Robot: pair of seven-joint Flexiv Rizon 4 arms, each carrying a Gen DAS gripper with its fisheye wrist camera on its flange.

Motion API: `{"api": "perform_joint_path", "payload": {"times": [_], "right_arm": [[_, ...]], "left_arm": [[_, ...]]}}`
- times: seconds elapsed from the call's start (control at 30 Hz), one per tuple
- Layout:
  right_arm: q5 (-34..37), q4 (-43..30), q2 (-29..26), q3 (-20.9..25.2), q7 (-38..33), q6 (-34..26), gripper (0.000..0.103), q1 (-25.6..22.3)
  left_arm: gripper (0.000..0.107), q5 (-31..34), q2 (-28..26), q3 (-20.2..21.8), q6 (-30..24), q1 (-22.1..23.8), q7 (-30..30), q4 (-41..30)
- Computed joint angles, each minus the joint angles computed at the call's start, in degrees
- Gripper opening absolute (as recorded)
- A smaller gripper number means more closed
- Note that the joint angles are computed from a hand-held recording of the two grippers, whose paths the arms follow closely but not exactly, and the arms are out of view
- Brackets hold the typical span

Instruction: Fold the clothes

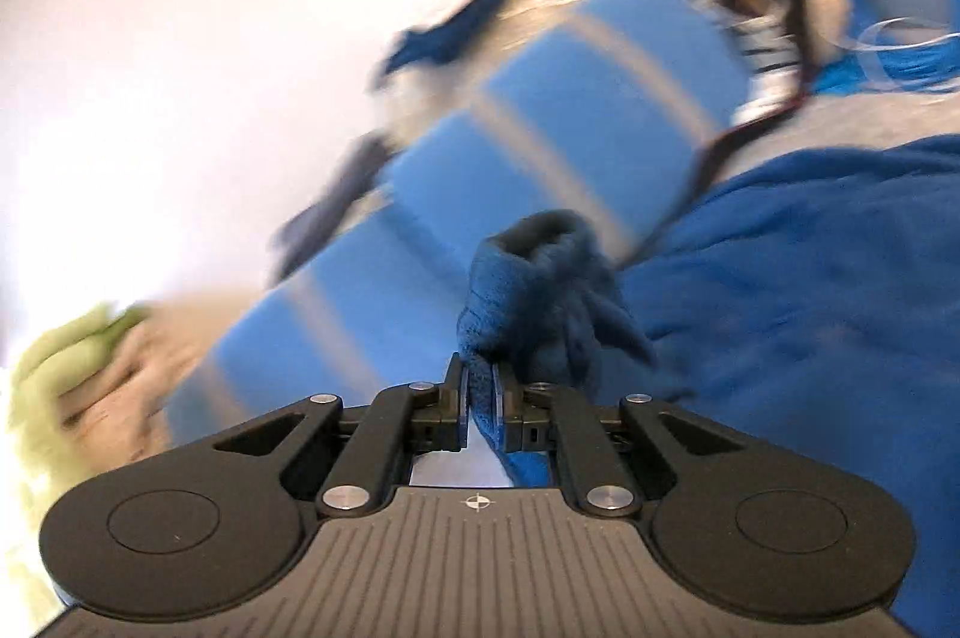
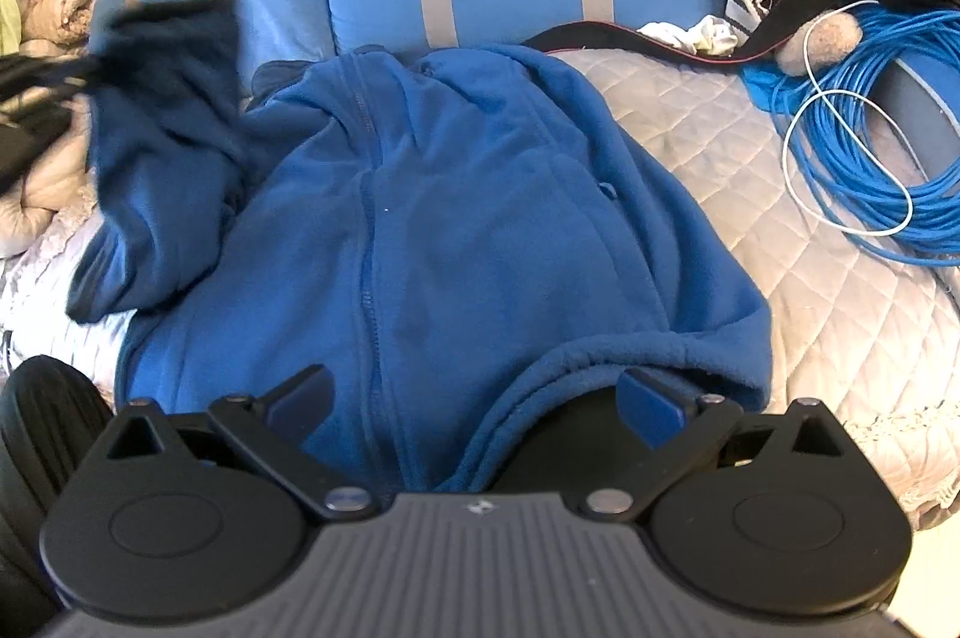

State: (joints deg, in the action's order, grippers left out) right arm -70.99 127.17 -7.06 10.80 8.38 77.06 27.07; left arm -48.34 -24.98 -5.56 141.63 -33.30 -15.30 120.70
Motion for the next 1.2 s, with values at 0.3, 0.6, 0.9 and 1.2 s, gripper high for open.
{"api": "perform_joint_path", "payload": {"times": [0.3,0.6,0.9,1.2], "right_arm": [[-0.18,-1.87,-1.61,0.01,-1.29,0.76,0.103,1.37],[2.24,-3.23,-2.02,0.38,-4.7,-0.52,0.103,3.5],[2.5,-3.81,-2.13,0.35,-5.71,-0.62,0.103,4.52],[2.06,-3.76,-1.98,0.01,-5.56,-1.27,0.103,4.43]], "left_arm": [[0.007,-10.07,4.91,1.51,7.39,4.89,-6.46,8.76],[0.01,-14.75,6.16,3.13,15.14,12.4,-16.14,12.2],[0.07,-40.03,6.87,-1.93,9.58,13.97,-4.25,8.12],[0.08,-30.66,11.42,-2.41,-0.86,12.06,-7.96,9.73]]}}
